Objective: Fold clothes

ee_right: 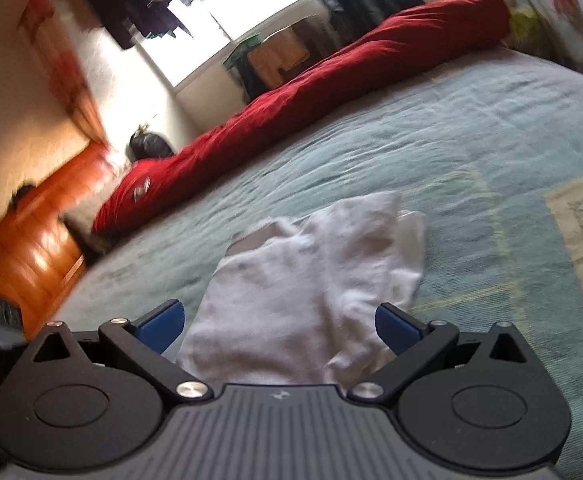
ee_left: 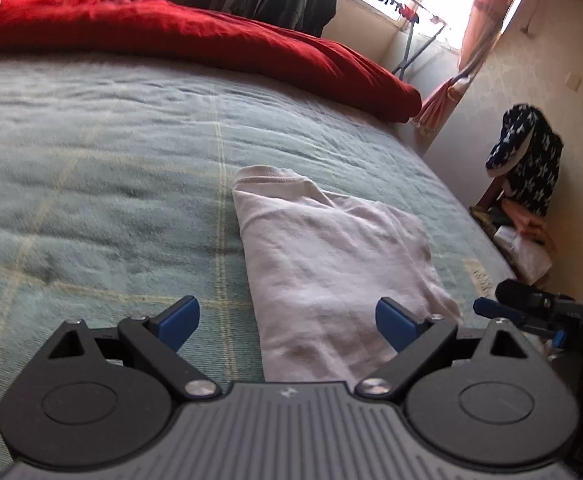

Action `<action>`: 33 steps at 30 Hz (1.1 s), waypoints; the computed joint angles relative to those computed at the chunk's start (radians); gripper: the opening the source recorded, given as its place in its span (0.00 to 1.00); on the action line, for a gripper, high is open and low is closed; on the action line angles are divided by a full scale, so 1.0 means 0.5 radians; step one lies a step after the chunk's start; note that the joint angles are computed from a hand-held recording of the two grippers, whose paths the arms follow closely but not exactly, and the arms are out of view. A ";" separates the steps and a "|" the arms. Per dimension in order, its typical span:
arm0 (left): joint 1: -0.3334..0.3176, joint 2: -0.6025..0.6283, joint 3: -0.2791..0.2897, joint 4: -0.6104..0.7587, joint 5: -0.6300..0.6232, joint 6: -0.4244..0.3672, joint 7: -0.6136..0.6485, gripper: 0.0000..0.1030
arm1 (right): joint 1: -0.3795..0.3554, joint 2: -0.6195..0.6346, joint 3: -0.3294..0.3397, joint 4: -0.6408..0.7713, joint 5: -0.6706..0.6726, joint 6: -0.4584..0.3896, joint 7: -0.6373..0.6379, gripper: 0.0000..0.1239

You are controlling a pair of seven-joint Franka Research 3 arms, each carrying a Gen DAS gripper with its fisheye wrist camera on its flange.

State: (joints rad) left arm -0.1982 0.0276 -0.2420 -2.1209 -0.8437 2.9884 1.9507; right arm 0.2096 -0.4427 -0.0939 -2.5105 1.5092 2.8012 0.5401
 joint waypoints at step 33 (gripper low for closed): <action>0.310 0.587 -0.089 0.696 -0.885 -0.801 0.395 0.94 | -0.457 0.780 -0.045 0.534 0.115 -0.957 0.410 0.83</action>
